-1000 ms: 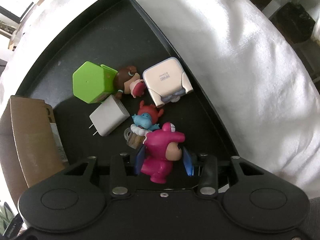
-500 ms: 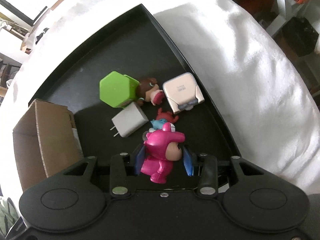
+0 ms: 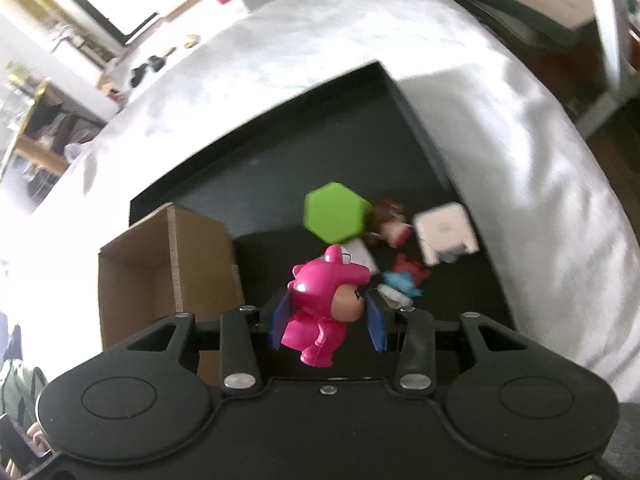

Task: Organize rigid objects
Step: 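Carry the pink dinosaur over the box with the right gripper and release it inside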

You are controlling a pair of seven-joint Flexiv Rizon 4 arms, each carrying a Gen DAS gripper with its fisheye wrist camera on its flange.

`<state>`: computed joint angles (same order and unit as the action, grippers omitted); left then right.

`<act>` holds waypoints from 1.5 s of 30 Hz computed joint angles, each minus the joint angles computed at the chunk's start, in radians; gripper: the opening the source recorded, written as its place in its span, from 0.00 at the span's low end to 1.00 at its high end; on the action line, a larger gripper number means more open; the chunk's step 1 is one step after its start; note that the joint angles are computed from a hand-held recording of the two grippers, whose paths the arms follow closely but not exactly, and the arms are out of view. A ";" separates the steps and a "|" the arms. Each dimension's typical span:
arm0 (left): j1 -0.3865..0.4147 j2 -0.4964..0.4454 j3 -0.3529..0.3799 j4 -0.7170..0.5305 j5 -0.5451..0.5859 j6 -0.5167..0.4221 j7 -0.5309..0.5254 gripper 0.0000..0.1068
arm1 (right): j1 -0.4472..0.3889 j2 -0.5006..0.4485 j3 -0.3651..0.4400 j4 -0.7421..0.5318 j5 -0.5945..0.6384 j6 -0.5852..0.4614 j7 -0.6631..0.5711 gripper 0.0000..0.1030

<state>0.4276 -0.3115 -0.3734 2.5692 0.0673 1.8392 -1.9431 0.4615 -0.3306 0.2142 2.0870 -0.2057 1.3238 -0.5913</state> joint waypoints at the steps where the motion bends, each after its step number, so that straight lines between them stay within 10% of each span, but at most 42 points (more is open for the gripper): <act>1: 0.003 -0.002 -0.003 0.001 0.001 0.004 -0.001 0.14 | -0.002 -0.004 0.007 -0.008 0.002 0.002 -0.013 0.39; 45: 0.175 -0.067 -0.117 0.006 0.154 0.080 -0.097 0.17 | 0.147 -0.232 0.051 -0.395 -0.004 -0.122 -0.325 0.39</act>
